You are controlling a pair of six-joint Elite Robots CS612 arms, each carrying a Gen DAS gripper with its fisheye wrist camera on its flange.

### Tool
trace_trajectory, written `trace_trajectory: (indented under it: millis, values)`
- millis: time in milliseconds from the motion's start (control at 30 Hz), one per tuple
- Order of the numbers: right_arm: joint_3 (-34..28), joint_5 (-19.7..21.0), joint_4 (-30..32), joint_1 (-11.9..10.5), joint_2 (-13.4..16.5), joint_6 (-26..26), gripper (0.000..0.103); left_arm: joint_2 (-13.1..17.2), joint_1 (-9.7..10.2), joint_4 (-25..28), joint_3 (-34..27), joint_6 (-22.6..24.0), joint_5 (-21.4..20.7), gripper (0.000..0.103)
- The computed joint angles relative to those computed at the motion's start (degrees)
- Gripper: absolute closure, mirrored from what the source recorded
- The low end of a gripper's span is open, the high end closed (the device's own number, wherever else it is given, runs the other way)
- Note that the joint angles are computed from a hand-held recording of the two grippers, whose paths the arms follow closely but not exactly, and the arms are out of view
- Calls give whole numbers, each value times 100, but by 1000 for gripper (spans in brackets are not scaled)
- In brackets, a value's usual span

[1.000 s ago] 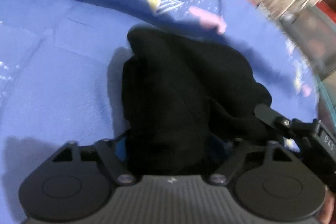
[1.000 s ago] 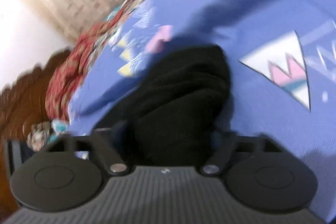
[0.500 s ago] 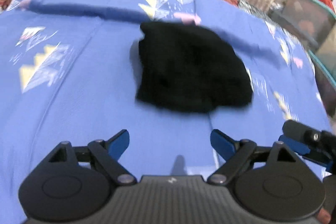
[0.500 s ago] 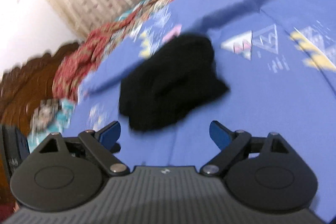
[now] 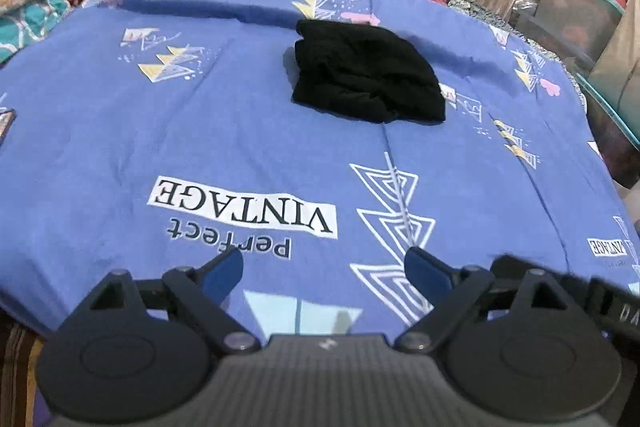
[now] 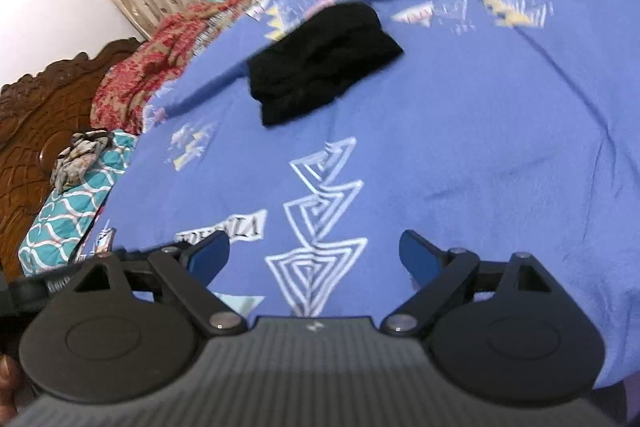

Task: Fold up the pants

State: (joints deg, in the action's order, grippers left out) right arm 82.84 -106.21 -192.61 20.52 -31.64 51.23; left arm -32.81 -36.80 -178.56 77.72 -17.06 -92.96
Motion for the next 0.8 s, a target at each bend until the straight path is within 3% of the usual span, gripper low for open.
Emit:
trace_trajectory:
  millis: [233,333,567,800]
  values:
    - [-4,-361,-231,138,-43,-427,7,-208,-84,-692,385,235,509,0]
    - [-21,-420,-293,142,-20,-526,5,-227,-106,-901,456,358,684,0]
    - [-91,-99,124,86,2,-233,5,-220,-107,-681,405,365,924,0]
    - [-95,-309,291,105,-74,-169,5,-202,-113,-489,337,565,967,0]
